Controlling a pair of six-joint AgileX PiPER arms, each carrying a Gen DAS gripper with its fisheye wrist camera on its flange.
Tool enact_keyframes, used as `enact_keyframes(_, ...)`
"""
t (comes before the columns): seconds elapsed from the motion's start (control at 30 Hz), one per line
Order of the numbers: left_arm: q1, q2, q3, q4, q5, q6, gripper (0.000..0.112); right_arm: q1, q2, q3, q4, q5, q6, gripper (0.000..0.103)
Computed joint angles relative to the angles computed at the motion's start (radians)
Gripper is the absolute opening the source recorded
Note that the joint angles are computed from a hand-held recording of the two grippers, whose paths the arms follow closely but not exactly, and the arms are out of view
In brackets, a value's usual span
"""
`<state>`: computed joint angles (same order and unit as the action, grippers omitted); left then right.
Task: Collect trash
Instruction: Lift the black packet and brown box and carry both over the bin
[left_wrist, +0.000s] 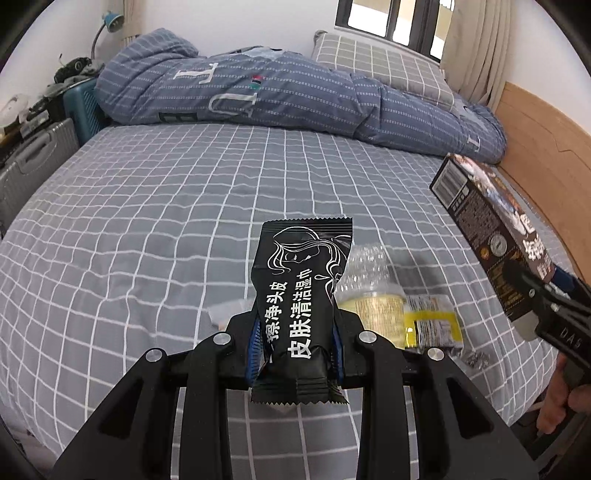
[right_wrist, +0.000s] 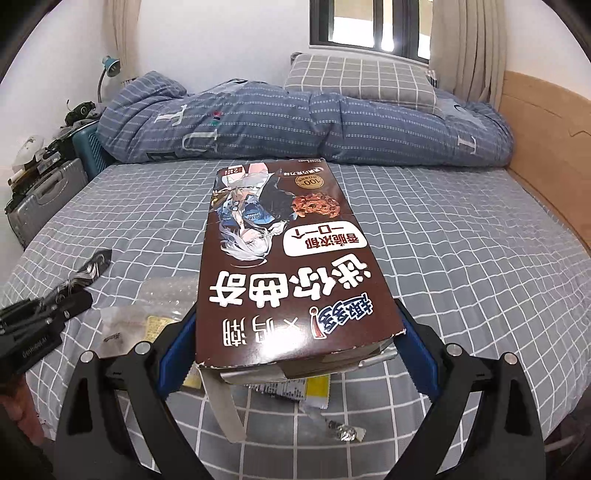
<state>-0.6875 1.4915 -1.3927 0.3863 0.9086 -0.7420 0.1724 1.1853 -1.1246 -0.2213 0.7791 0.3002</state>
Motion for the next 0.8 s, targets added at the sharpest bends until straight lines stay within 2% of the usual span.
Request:
enact_keyframes(0.33, -0.084, -0.075, 0.051, 0.076, 0.048, -0.094, 0.028, 0.062, -0.086, 0.005, -0.026, 0.068, 0.035, 0.090)
enact_keyframes(0.8, -0.229, -0.144, 0.086, 0.155, 0.128, -0.218, 0.028, 0.301, -0.196, 0.046, -0.217, 0.204, 0.238, 0.090)
